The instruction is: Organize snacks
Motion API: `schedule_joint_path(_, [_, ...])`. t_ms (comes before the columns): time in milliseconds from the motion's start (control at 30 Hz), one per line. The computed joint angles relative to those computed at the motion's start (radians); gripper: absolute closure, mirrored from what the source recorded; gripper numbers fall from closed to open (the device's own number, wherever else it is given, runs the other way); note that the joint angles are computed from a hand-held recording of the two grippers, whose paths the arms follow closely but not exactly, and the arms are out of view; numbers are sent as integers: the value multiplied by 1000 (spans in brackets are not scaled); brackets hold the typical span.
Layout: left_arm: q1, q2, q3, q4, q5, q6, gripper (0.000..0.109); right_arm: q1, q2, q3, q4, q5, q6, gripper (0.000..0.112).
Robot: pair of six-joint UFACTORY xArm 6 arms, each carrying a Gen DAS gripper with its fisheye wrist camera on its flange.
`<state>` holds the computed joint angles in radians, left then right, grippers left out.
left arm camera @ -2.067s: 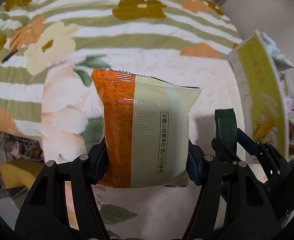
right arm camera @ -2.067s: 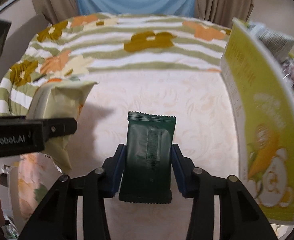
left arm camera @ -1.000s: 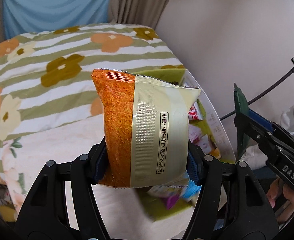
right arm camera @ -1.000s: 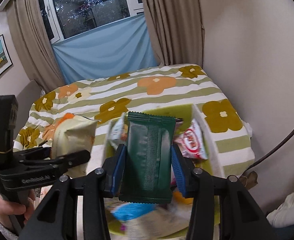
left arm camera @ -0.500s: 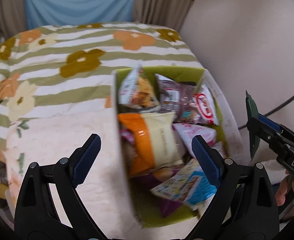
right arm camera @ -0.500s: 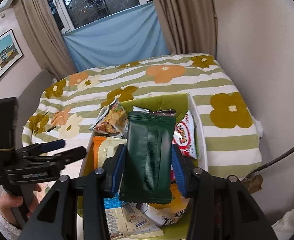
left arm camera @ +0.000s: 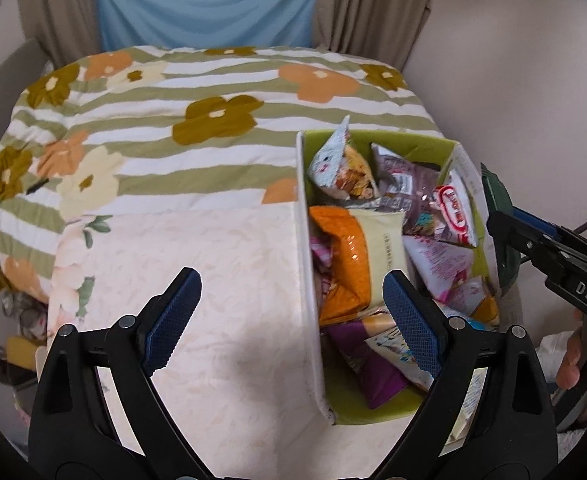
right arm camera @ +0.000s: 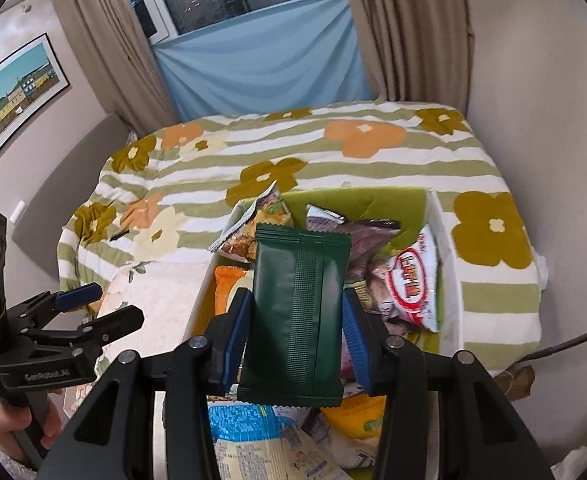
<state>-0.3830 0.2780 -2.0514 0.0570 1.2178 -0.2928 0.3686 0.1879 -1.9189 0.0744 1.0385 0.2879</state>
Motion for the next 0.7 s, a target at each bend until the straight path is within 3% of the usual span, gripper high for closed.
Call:
schedule_joint_path(133, [2,-21,39,2,5,-20,17,-3,53,-51,33,50,-25,70])
schedule_joint_path(167, [0,-27,48,2,3,-26,17,1,64,-65,26,69,-23,65])
schedule_joint_path(267, [0,-61,99,5,-8,-34,17,16,52,-45,-21,72,-3,20])
schedule_joint_path(300, [-1,-77,122,11,-15,-34,17,17,35,-19,-24,54,3,14])
schedule_joint_path(700, [2,-324,380,95,-142,6,17,120,-126,93,-239,43,189,14])
